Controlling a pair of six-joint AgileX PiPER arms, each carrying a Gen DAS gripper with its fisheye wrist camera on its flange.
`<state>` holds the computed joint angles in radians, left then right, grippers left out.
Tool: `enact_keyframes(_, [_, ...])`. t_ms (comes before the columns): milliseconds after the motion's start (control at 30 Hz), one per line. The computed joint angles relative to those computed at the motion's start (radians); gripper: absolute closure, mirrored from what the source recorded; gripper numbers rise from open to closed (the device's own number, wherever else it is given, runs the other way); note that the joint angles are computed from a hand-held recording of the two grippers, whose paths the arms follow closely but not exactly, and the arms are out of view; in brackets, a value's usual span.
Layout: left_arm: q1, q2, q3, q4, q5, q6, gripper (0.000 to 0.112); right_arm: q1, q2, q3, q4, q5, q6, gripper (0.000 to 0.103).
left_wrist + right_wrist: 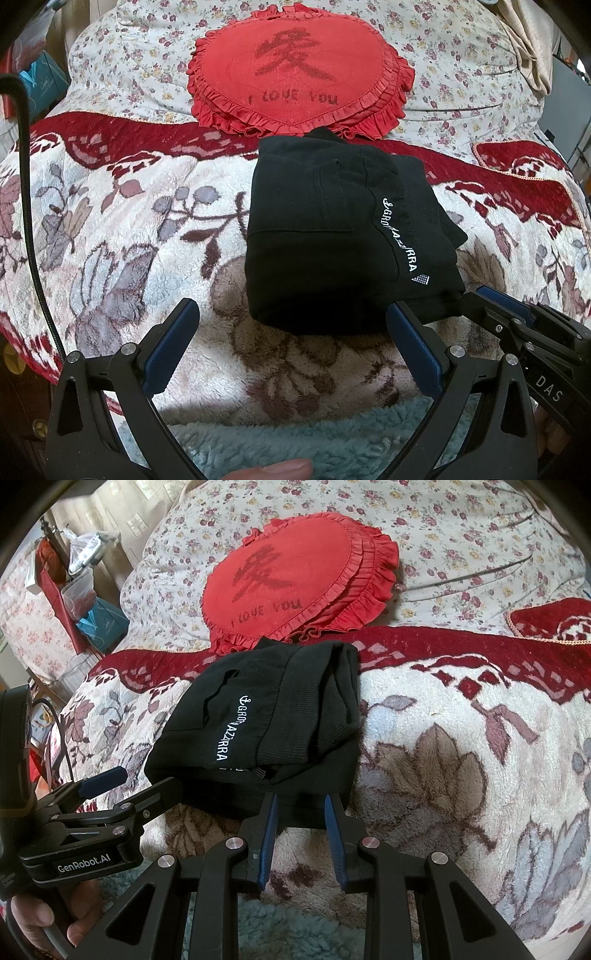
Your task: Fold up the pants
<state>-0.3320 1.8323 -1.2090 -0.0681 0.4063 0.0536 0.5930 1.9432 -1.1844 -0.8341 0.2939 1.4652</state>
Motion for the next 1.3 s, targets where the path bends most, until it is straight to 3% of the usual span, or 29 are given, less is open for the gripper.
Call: enact_keyframes(1300, [0.006,-0.005,0.015,-0.049,-0.013,0.053,0.011,-0.003,0.001,0.002,-0.001,-0.006,0.000,0.078])
